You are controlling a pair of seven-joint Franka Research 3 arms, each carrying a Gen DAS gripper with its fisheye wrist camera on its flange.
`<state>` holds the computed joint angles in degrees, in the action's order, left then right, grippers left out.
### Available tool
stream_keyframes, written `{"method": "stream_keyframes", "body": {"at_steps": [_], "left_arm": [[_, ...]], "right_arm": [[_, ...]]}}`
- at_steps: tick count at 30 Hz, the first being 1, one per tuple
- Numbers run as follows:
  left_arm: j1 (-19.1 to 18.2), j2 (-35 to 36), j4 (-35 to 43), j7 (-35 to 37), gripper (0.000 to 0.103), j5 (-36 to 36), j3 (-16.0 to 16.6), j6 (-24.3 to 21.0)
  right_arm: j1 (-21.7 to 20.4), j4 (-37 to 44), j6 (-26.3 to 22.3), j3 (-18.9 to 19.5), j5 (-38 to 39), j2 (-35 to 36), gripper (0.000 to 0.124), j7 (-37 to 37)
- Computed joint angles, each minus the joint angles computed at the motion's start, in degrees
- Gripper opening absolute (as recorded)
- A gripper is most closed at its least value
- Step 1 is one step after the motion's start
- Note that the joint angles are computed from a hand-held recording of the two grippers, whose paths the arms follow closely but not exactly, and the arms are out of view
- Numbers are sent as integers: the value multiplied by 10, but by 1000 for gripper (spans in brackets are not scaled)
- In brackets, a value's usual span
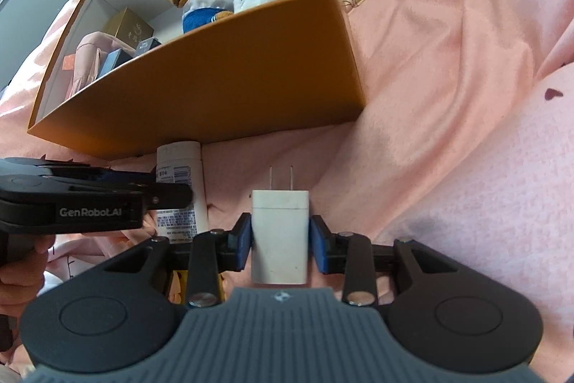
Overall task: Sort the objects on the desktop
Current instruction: 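Grasp the white charger with the right tool while the left tool grasps the white lotion bottle, then lift the charger and lotion bottle with both tools and carry them over the box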
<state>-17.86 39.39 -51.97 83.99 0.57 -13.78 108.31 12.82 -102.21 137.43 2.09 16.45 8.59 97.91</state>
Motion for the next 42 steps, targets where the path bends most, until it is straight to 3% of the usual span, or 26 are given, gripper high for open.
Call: {"method": "stream_keyframes", "body": {"at_steps": [11, 15, 20, 27, 38, 40, 42], "left_arm": [[6, -40, -69, 19, 52, 1, -6, 49], [12, -36, -65, 4, 56, -16, -10, 35], [16, -51, -96, -4, 59, -23, -12, 60], [6, -37, -78, -4, 55, -21, -14, 53], [17, -141, -209, 38, 51, -35, -29, 155], [44, -166, -245, 67, 51, -58, -28, 172], [48, -186, -269, 72, 50, -62, -26, 190]], "right_arm": [[2, -5, 0, 2, 8, -4, 37, 1], [2, -5, 1, 2, 8, -4, 37, 2], [2, -5, 0, 1, 8, -4, 37, 1], [4, -8, -3, 2, 3, -8, 37, 5], [0, -31, 8, 2, 22, -24, 37, -3], [-1, -37, 12, 2, 29, -30, 37, -5], [-1, -43, 15, 3, 33, -37, 37, -5]]}}
